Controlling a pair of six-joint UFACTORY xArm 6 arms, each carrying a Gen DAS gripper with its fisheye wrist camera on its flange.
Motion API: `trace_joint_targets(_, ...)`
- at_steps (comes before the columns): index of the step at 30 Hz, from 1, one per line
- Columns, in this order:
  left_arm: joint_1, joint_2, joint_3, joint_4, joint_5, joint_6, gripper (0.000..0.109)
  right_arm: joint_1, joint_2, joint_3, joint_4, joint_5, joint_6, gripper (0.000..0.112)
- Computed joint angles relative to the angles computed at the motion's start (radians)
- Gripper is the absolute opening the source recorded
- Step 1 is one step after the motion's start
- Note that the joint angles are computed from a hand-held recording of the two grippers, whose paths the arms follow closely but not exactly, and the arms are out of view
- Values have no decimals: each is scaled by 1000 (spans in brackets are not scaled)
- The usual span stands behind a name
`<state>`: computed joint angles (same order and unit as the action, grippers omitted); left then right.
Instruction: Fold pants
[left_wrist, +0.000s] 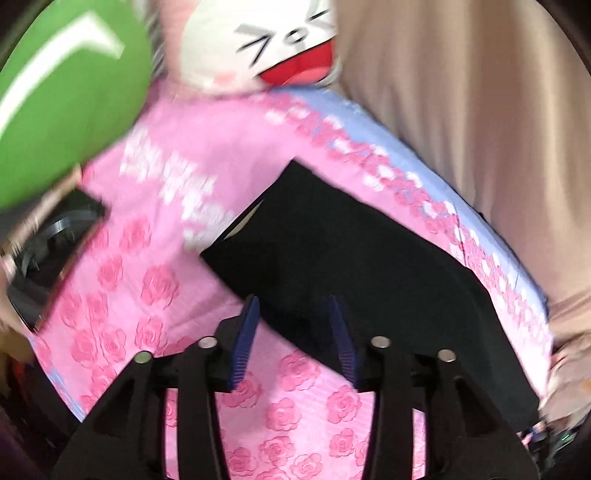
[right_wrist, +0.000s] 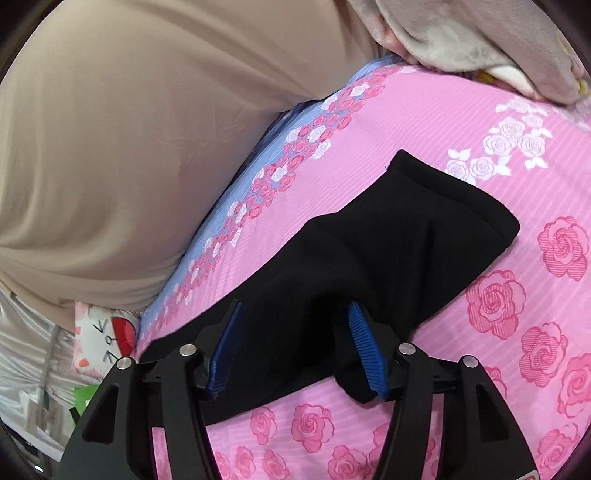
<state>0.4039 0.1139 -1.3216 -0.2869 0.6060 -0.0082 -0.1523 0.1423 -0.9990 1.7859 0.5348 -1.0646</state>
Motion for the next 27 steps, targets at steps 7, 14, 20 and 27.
trace_joint_targets(7,-117,148,-97,194,36,-119,62,-28,107,-116,40,79,36,43)
trace_joint_targets(14,-156,154,-65,397,28,-239,63,52,-98,-81,50,-161,-251,5)
trace_joint_targets(20,-157,150,-55,402,26,-234,64,67,-42,89,-347,-408,137,23)
trace_joint_targets(27,-164,163,-76,409,42,-252,71,-13,-72,54,-104,-287,-68,61)
